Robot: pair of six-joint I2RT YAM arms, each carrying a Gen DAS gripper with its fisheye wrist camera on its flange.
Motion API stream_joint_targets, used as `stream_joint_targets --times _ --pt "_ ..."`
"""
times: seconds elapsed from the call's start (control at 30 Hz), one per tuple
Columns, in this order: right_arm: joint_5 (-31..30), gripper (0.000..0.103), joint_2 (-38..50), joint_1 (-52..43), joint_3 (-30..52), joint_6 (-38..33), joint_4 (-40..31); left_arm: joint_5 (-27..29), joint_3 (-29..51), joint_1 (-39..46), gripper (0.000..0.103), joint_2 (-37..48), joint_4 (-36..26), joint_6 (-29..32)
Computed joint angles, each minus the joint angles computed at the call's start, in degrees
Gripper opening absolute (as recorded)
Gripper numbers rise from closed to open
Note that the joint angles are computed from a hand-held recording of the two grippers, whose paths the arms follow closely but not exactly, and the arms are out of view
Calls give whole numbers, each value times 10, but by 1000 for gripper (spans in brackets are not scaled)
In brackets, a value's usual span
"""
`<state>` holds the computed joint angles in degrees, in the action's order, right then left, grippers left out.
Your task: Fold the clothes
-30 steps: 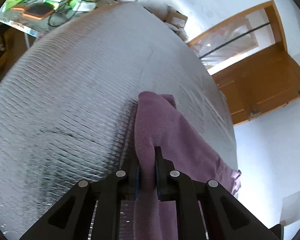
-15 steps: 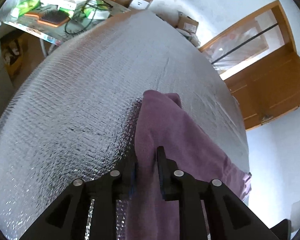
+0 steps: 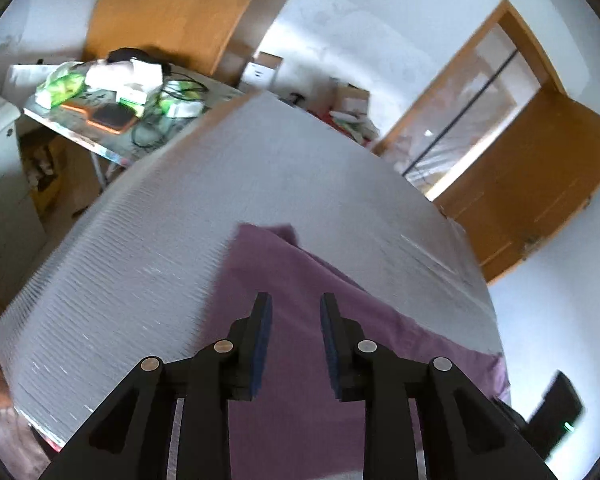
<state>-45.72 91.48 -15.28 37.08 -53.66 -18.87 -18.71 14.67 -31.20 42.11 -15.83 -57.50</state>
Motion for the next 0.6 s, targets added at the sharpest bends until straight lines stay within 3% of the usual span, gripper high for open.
stream_joint_targets --times 0.17,0.3,0.43,0.6 --pt "75 29 91 -30 49 77 105 -15 47 -106 26 186 138 -6" --pt "119 29 128 -59 75 101 143 35 98 -128 26 341 252 18" --pt "112 29 153 -115 104 86 139 82 169 -137 26 463 288 41" --pt "120 28 196 -164 154 102 152 97 223 -140 26 533 280 53"
